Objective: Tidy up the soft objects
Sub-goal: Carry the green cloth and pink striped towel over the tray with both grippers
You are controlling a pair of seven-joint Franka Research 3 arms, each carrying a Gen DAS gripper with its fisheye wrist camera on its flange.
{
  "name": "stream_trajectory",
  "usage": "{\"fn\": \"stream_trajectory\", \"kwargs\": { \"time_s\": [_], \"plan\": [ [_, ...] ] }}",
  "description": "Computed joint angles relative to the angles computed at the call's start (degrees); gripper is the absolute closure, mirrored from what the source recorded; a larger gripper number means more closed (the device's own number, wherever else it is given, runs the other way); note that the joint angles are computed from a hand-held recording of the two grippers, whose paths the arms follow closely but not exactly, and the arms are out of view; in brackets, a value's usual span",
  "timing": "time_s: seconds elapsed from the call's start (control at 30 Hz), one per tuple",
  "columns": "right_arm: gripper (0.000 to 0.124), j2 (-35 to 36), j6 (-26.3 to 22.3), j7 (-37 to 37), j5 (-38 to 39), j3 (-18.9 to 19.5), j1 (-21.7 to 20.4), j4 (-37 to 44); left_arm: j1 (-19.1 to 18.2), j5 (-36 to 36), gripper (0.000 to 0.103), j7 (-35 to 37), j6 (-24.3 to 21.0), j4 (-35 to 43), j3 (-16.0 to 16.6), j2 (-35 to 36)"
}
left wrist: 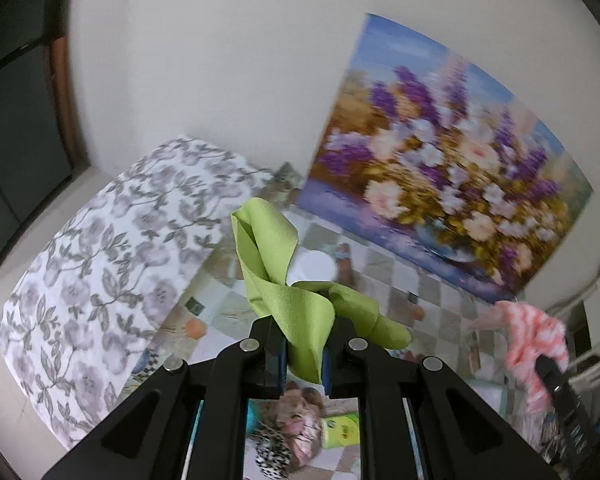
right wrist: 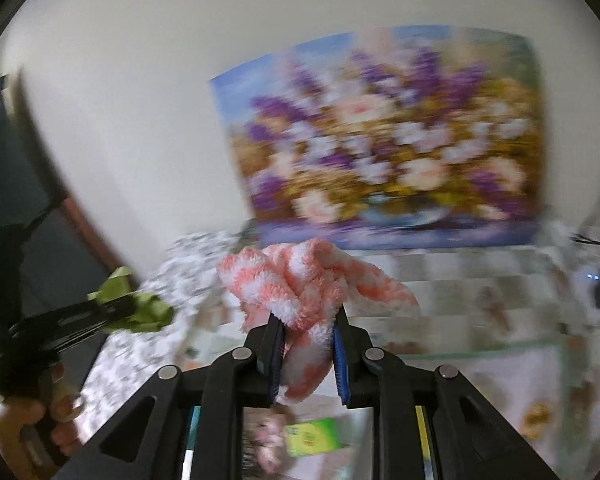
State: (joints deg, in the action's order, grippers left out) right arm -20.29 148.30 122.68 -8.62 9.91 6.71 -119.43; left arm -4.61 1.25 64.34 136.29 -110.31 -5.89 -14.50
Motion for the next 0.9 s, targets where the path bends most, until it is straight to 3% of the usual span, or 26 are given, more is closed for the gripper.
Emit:
{"fn": "stream_trajectory", "kwargs": {
  "time_s": [0.27, 0.5, 0.67, 0.9],
  "plan": [
    [0.102, -12.1, -5.7, 9.2, -4.9, 0.1, -9.8, -6.9, -3.7, -1.7, 0.09, 4.4, -1.0, 2.2, -2.0, 1.1],
    [0.101, -17.3, -8.9, 11.7, -5.1, -0.9, -15.3, -9.9, -7.5, -5.4, 0.09, 9.8, -2.7, 4.8, -4.0, 3.9],
    [0.101, -17.9, -10.9, 11.2, -4.4, -2.0, -16.7, -10.8, -10.1, -8.0, 0.09, 13.8, -5.7, 7.8, -5.8, 8.1],
    [0.099, -14.7, -13.1, 9.5, -2.5, -3.2, -15.6, -11.3, -11.7, -3.9, 0.09, 12.9, -10.8, 11.1, -8.3, 14.3]
  ]
}}
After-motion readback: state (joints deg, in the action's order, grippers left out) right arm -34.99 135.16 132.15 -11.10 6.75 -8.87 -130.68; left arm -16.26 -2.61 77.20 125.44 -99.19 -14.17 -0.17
